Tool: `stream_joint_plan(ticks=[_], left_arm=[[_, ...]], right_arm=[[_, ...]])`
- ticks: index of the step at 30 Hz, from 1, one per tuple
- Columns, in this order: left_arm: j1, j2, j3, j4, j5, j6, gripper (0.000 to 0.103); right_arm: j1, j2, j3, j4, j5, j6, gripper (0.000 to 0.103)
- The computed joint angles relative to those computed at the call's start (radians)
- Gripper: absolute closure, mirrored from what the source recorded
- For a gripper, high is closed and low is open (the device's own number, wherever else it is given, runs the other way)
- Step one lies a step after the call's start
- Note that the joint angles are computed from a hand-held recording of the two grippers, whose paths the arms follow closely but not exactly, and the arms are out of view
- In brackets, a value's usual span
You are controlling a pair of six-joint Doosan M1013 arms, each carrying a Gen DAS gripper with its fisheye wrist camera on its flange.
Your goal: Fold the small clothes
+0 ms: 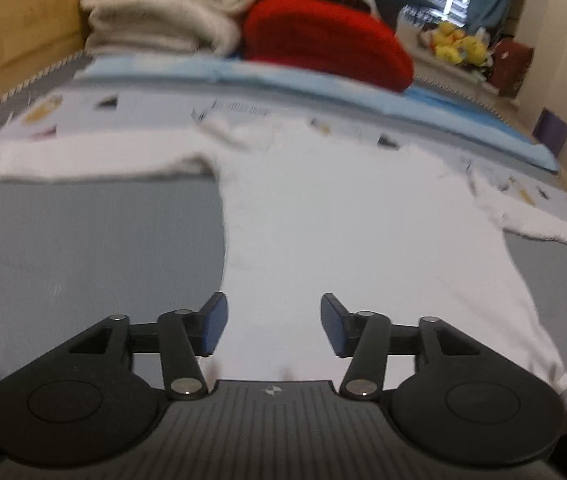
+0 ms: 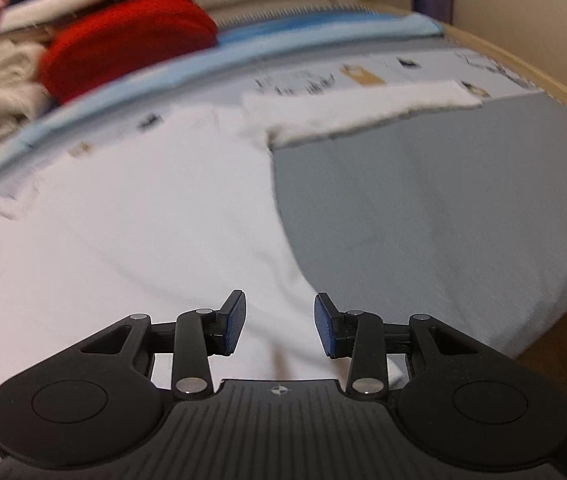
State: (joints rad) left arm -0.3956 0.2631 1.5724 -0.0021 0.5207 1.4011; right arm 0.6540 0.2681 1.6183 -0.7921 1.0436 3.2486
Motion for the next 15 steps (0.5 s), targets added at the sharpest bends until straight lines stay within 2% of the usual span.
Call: stream_joint_plan(ticks=[5,8,11,15], left_arm=[[0.003,0.031,-0.092,-0.006,-0.045,0.078,0.041],[0.019,0.085,-0.191,-0.006,-0.049,0.094,0.040],[0.043,0.152,-0.301,-0.039,-0.043,0.165,0.041],[0.085,0.225,-0.388,-0.054,-0.060,0.188,0.043]], right_arm=[[0.024,-0.017,0.014,-0.126,-0.043,0.016,0.061],[0.033,-0.016,0.016,-0.206,-0.024,0.056,0.057],[0.027,-0.015,0.019,-0.228,-0.024,0.092,0.057],[0.035,-0.007,0.017,-0.279,-0.010,0.106,0.057]])
